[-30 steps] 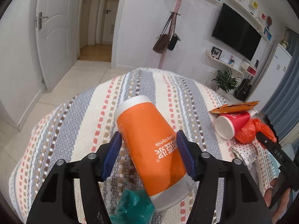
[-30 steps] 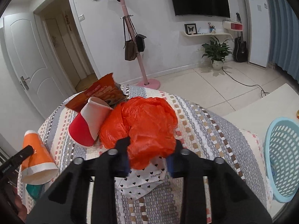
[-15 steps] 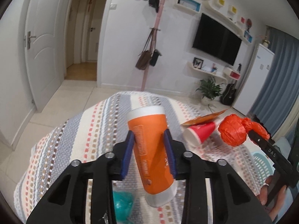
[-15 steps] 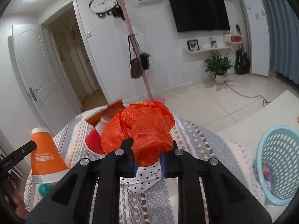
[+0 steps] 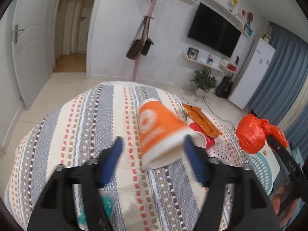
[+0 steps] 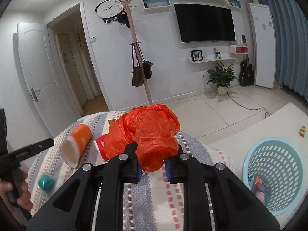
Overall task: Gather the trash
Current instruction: 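Grasp the orange bag with the right tool while the left tool grasps the orange paper cup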
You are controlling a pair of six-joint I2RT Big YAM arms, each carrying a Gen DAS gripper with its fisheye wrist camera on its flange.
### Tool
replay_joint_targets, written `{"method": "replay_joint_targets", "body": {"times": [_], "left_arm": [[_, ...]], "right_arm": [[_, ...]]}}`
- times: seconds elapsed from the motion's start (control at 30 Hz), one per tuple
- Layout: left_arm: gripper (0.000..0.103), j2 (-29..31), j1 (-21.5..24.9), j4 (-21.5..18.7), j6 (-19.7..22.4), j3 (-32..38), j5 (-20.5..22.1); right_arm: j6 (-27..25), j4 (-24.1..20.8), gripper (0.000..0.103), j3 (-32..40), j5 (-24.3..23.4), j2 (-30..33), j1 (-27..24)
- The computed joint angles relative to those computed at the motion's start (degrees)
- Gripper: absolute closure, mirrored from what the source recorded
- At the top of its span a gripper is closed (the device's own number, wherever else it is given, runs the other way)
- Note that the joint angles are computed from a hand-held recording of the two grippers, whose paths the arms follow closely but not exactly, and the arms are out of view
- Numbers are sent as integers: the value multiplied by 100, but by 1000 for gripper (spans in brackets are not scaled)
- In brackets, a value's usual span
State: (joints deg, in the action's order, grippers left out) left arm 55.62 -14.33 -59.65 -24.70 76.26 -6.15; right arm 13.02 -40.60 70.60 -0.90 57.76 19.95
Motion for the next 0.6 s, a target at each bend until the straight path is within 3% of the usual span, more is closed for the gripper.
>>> {"method": "replay_joint_targets", "body": {"times": [0.2, 0.4, 0.6], "left_arm": [[31, 653, 204, -165, 31, 413, 676], [30, 1346, 92, -315, -204, 684, 516], [29, 1520, 233, 87, -572, 471, 847]], "right_arm": [[33, 0, 87, -33, -138, -38, -45], [-81, -1, 87, -89, -289, -78, -132], [-204, -48, 87, -82, -385, -95, -166]]}}
